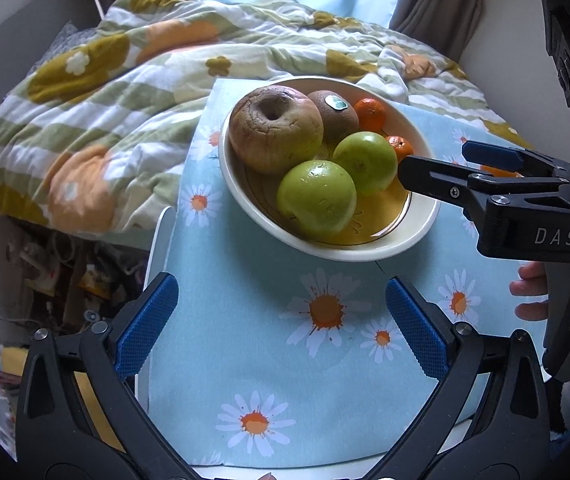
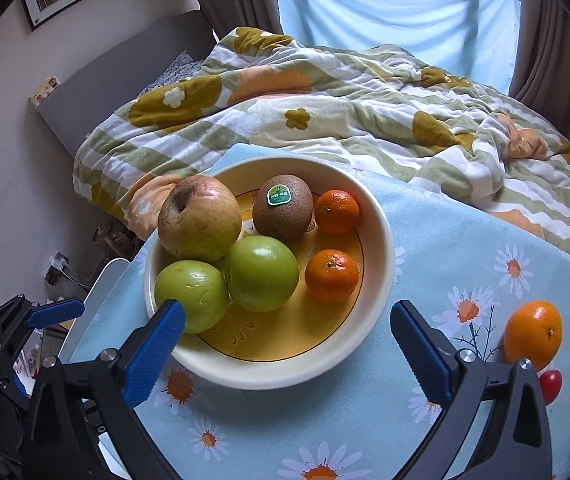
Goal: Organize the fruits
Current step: 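Withdraw both grippers from the plate toward the red tomatoes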
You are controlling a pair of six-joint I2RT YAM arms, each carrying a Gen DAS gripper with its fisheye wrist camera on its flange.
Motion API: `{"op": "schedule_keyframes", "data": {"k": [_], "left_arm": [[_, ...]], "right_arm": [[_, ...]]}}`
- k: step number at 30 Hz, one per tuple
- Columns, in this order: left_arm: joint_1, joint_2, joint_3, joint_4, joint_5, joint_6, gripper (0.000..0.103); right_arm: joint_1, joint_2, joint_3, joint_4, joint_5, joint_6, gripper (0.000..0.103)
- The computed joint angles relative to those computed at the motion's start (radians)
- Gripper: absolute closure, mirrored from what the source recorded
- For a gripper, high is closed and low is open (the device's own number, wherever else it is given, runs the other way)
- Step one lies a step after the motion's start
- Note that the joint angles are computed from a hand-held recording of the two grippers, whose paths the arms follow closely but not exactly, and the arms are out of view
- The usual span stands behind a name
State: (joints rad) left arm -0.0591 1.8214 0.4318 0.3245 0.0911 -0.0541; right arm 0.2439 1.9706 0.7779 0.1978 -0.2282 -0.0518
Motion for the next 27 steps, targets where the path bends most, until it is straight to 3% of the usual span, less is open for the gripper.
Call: {"op": "schedule_keyframes", "data": {"k": [10,18,22,27], "left_arm": [[-0.009,-0.178,-0.029,-0.096,-0.013,0.045,0.0],[-0.052,-0.326,0.01,-0.237,-0.02,0.077,0.0],[-0.103,-0.368,0.037,-0.286,-0.033,0.07,0.0],[-0.234,-0.381,0.077,-0.313,-0.102,-0.005,0.0]], "right_arm": [[-0.016,-0.153,-0.069,-0.027,0.005,0.035,0.001],[-0.05,-0.371,-0.128,-0.146,0.056,0.075,0.001],[-0.118,-0.5,-0.178,-0.199,0.072,0.083,0.001],[-0.277,-0.615,-0.212,-0.297,0.008,0.025,0.001]]}}
